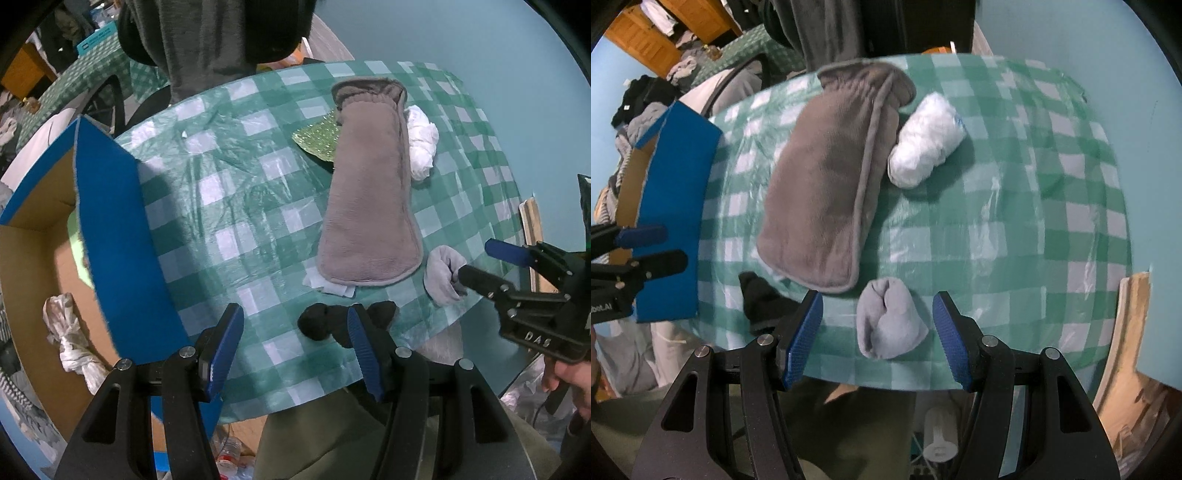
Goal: Organize soft objects
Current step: 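Reach the right tool to the grey sock and close on it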
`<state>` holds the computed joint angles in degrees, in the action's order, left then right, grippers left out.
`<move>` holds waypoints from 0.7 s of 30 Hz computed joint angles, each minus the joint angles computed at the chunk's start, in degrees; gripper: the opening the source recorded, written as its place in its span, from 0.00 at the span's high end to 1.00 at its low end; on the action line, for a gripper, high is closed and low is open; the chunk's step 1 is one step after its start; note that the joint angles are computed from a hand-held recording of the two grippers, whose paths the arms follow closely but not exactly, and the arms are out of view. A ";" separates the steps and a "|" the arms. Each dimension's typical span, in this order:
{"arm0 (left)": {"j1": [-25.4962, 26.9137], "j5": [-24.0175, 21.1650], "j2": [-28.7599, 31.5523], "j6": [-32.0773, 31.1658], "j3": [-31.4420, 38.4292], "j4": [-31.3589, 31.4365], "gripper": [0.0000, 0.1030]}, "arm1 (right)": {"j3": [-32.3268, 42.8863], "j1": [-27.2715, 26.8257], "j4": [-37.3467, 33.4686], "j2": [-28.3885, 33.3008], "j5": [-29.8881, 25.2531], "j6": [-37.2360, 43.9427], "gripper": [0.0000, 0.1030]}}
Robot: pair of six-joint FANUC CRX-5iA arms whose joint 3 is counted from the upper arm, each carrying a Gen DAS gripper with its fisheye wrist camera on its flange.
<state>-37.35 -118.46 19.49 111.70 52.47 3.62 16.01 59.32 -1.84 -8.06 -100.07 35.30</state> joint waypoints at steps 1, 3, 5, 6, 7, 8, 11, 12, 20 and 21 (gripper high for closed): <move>-0.17 0.21 0.12 -0.10 -0.15 0.01 0.42 | -0.42 0.06 -0.13 -0.12 0.10 0.14 0.39; -0.41 0.49 0.15 -0.25 -0.51 -0.12 0.42 | -1.41 0.21 -0.36 -0.41 0.41 0.31 0.39; -0.55 1.12 -0.03 -0.29 -1.22 0.00 0.42 | -2.37 0.30 -0.68 -0.69 0.70 0.34 0.39; -0.60 1.41 -0.15 -0.29 -1.60 0.03 0.42 | -2.66 0.27 -0.84 -0.77 0.81 0.36 0.39; -0.71 1.84 -0.32 -0.33 -2.15 0.01 0.42 | -3.02 0.24 -1.07 -0.84 0.93 0.45 0.39; -0.80 2.04 -0.35 -0.35 -2.43 -0.02 0.42 | -3.26 0.30 -1.14 -0.79 0.99 0.49 0.39; -1.03 2.15 -0.21 -0.43 -3.21 -0.07 0.42 | -3.95 0.38 -1.40 -0.75 1.00 0.81 0.39; -1.07 2.35 -0.26 -0.47 -3.55 0.01 0.42 | -4.20 0.39 -1.48 -0.73 0.99 0.90 0.39; -0.95 2.28 0.25 -0.96 -3.62 0.31 0.41 | -5.98 0.01 -2.38 -1.03 1.08 1.70 0.39; -0.97 2.29 0.41 -0.97 -3.47 0.32 0.40 | -6.22 0.02 -2.22 -1.15 1.11 1.71 0.39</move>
